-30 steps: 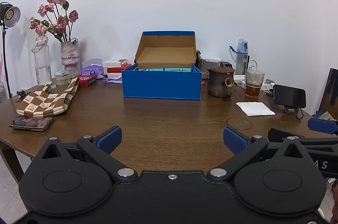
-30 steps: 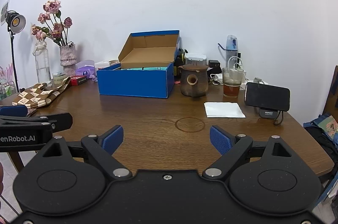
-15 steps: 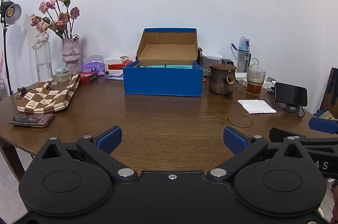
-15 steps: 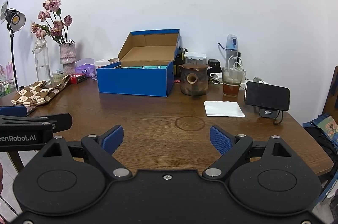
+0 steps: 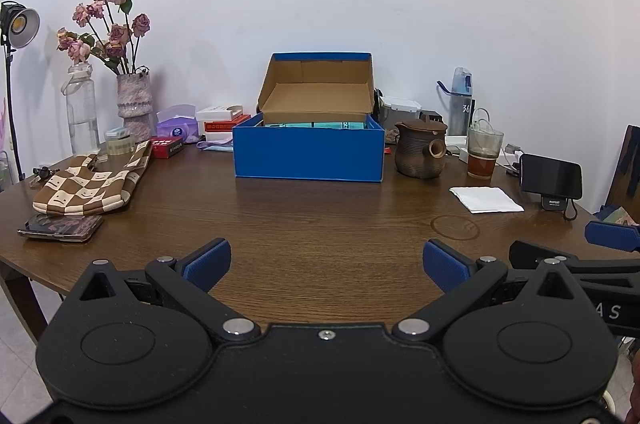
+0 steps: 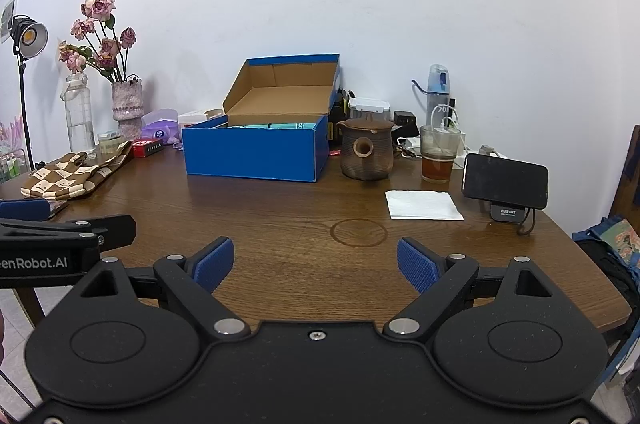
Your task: Fold shopping bag
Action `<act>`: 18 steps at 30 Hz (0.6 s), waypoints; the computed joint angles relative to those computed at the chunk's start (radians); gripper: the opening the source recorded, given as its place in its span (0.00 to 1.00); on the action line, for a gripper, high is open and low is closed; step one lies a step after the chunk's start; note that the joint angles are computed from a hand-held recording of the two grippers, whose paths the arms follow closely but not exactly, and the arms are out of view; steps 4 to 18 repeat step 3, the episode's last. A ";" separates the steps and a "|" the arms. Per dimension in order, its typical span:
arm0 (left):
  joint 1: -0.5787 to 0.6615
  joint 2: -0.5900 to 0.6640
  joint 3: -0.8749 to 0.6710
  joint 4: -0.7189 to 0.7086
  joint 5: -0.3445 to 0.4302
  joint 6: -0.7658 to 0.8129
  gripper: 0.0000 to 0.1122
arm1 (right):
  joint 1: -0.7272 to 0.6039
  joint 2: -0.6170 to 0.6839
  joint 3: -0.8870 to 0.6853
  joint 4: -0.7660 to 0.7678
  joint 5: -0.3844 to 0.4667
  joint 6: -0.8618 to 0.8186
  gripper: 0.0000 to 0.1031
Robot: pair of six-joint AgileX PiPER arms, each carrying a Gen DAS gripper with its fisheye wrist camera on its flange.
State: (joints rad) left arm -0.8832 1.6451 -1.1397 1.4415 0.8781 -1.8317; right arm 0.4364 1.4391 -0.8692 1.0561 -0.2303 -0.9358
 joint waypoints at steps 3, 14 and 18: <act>-0.001 -0.001 0.000 -0.001 0.001 0.002 0.92 | 0.000 0.002 -0.003 0.012 0.001 -0.012 0.88; -0.001 -0.001 0.000 -0.001 0.001 0.002 0.92 | 0.000 0.002 -0.003 0.012 0.001 -0.012 0.88; -0.001 -0.001 0.000 -0.001 0.001 0.002 0.92 | 0.000 0.002 -0.003 0.012 0.001 -0.012 0.88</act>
